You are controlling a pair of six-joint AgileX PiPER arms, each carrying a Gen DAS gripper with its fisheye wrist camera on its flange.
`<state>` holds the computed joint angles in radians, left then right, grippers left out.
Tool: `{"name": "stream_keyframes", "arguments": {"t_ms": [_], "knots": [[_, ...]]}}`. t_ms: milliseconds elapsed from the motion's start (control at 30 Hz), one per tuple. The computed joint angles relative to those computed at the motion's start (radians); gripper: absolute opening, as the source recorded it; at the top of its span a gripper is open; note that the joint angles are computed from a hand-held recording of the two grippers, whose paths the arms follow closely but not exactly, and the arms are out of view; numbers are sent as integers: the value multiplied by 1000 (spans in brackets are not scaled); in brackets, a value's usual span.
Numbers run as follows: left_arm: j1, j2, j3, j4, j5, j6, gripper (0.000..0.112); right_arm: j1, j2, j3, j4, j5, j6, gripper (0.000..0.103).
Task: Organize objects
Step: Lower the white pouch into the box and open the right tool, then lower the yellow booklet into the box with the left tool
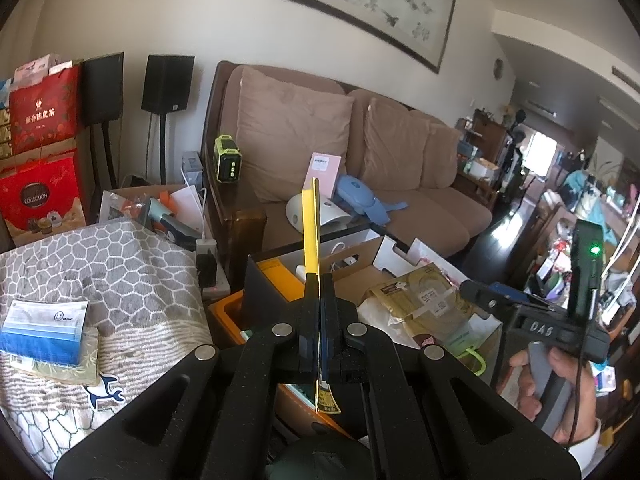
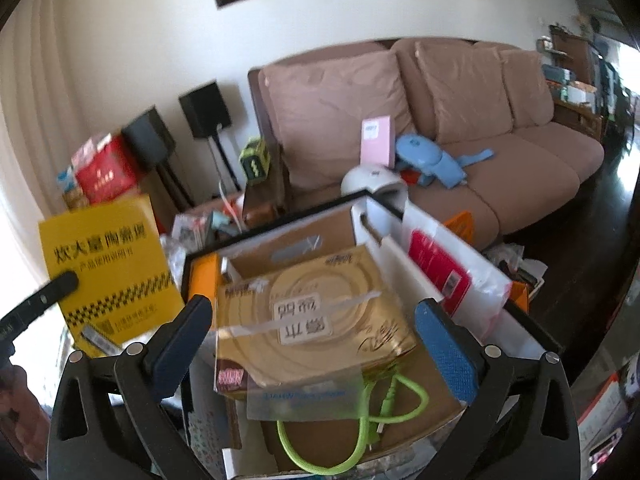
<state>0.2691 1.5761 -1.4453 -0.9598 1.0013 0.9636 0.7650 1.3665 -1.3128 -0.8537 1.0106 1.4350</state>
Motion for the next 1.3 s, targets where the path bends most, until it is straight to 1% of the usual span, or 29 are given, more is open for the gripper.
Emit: {"name": "stream_keyframes", "arguments": {"t_ms": [67,200,300,567,667,767,933,1200,1300], "knots": [[-6,-5,-4,0,0,0,0,7,-29,23,-36,13,53,102],[-26,-14,-18,9,-1,6,0,-15,-83,70,-34,-3,97,102],[-54,-19,-29,30,-28,11,0,-24,-102,81,-28,9,116,102],[-102,50,-134,49,-6,-65,0,-37,-115,94,-5,15,120,102],[-136,66,-170,60,-27,-56,0,-48,-117,98,8,11,116,102],[-185,85,-207,102,-50,-59,0,-53,-117,100,16,13,115,102],[-246,121,-236,143,-78,-97,0,-62,-123,110,26,8,114,102],[-351,171,-266,256,-163,-179,0,-85,-135,127,49,-8,116,102],[-380,194,-293,295,-180,-197,0,-83,-139,130,48,-5,121,102]]}}
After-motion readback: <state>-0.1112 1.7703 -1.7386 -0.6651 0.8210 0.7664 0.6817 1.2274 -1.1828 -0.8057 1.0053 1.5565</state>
